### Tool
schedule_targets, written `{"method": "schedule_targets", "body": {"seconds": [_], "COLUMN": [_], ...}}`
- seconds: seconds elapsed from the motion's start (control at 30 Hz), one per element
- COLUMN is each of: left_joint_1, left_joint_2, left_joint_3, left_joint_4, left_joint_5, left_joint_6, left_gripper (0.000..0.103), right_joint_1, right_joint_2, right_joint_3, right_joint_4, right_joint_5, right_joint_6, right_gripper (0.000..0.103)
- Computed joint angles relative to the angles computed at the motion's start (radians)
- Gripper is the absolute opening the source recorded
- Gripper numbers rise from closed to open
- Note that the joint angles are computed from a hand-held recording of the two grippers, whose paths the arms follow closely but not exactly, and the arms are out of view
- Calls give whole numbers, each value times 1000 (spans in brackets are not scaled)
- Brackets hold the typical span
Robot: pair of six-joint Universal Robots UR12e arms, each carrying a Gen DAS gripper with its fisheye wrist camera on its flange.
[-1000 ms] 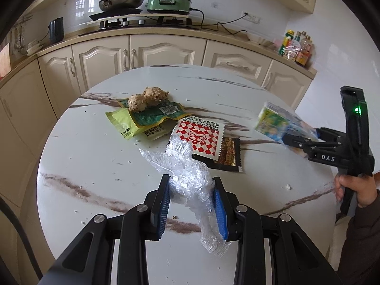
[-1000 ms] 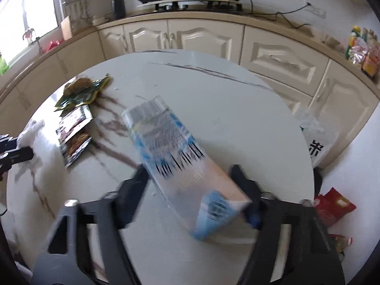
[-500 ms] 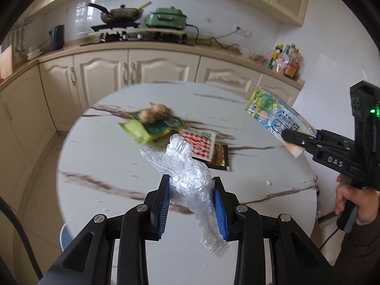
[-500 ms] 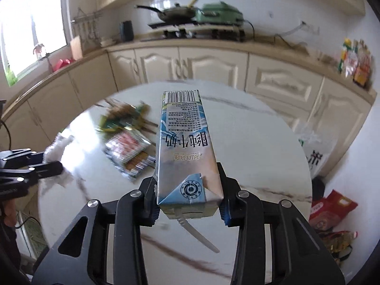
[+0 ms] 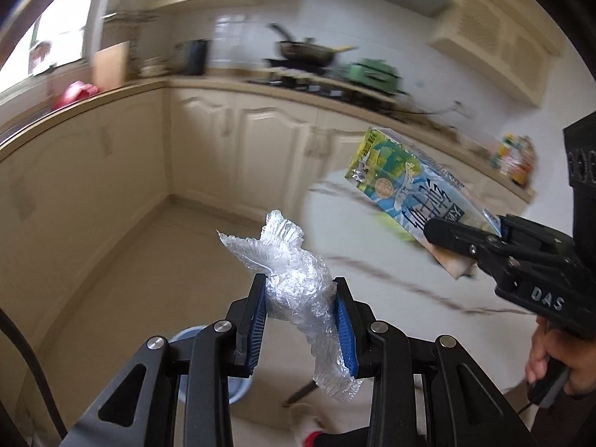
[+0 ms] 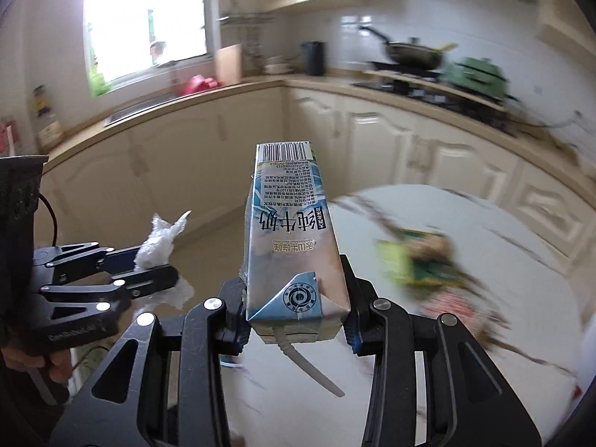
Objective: Collect trash
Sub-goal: 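Carry the milk carton and plastic bag in both tools over the blue bin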
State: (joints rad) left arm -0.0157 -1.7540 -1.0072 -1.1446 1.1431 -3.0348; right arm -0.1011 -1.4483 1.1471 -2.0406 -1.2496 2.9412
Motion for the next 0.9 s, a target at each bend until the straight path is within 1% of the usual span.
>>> {"method": "schedule_targets", "body": {"seconds": [0.1,0.13,0.2,0.27,0.3,0.4,0.5,0.53,0.57,0.6,0.73,0.77,0.8,0.83,0.87,0.9], "left_joint_1": [49,62,83,93,97,107,101,102,104,102,85,81,77,72,71,69], "left_joint_2": [6,5,1,-9,-16,-42,-77,-88,-105,-122,-186,-202,-218,-224,-245,-259], "left_joint_3": [-26,-32,-44,-49,-56,-70,-71,-72,-63,-54,-26,-14,-3,-3,18,30], "left_joint_4": [-12,-21,-49,-78,-102,-158,-219,-235,-265,-294,-348,-361,-373,-370,-379,-390], "left_joint_5": [41,50,87,120,138,142,157,137,112,103,119,127,136,143,158,179], "left_joint_6": [-21,-28,-34,-40,-49,-54,-37,-33,-25,-18,-7,-9,-11,-19,-21,-21], "left_gripper": [31,31,31,31,31,31,31,31,31,31,32,38,50,56,62,67], "right_joint_1": [76,94,132,169,188,214,227,232,234,233,227,222,219,218,215,209], "right_joint_2": [52,64,93,119,138,166,199,212,222,232,275,285,298,310,320,330], "right_joint_3": [-35,-37,-52,-54,-59,-44,-33,-28,-21,-19,-9,-6,-13,-17,-17,-24], "right_joint_4": [15,14,36,45,64,93,136,155,165,179,245,260,273,290,302,311], "right_joint_5": [1,4,-10,-35,-47,-77,-104,-117,-130,-132,-149,-136,-129,-131,-125,-116], "right_joint_6": [3,5,-1,-4,-8,-16,-14,-9,-6,-6,10,16,22,25,27,28], "right_gripper": [37,37,37,37,37,37,37,37,37,37,37,37,37,37,37,37]}}
